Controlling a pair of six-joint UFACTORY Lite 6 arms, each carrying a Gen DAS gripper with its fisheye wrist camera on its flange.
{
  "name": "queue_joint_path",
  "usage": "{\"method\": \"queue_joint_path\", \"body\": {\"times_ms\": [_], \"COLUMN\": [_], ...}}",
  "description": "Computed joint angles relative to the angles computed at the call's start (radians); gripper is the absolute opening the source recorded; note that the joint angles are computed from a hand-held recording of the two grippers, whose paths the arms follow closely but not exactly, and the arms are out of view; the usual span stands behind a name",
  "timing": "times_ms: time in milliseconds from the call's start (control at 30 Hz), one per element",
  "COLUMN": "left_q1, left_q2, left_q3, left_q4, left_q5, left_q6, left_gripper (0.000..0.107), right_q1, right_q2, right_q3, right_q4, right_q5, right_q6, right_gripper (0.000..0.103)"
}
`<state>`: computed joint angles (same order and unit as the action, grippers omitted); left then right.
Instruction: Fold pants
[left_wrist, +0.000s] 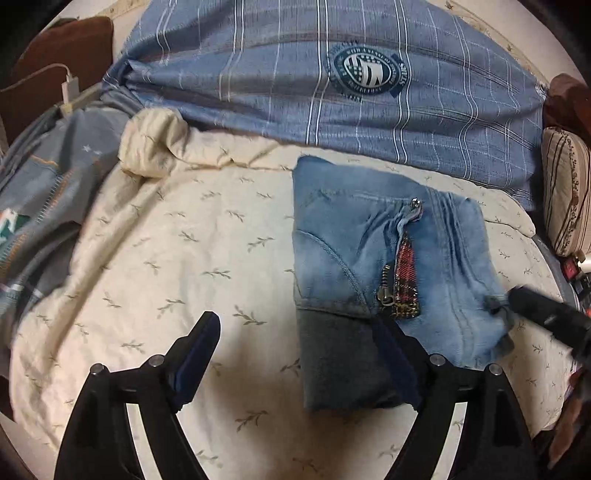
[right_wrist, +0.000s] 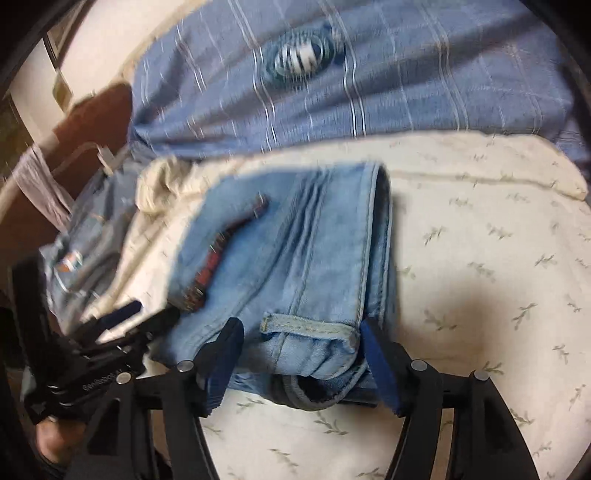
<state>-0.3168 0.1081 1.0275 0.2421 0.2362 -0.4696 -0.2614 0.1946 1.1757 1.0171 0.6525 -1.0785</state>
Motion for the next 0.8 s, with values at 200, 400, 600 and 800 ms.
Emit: {"method": "queue_joint_path", "body": {"times_ms": [200,400,600,800], "left_q1": [-0.057,-0.16,-0.197,-0.231], "left_q2": [-0.201,-0.348,-0.462,-0.558], "left_q3": [-0.165,-0.302,-0.326,-0.304], "left_q4": [0.118,0.243,0.038,0.104], "left_q5": [0.028,0.098,0.179,0.239], "left_q6": [-0.162,-0.327,-0.142,-0.239], "left_gripper": [0.086,0.086,0.086,0.095], "right_q1": [-0.108,-0.155,-0.209,-0.218], "right_q2": [-0.355,-0.498,-0.579,-0.668], "right_q3": [-0.333,-0.577,-0.668,-0.654], "right_q4": [0.201,0.123,0.087,0.019], "right_q5": [-0.056,-0.127,-0.074,-0.02], "right_q6": [-0.253,-0.309,-0.324,-0.281], "right_gripper": [0.087,0.087,0.087,0.087]}}
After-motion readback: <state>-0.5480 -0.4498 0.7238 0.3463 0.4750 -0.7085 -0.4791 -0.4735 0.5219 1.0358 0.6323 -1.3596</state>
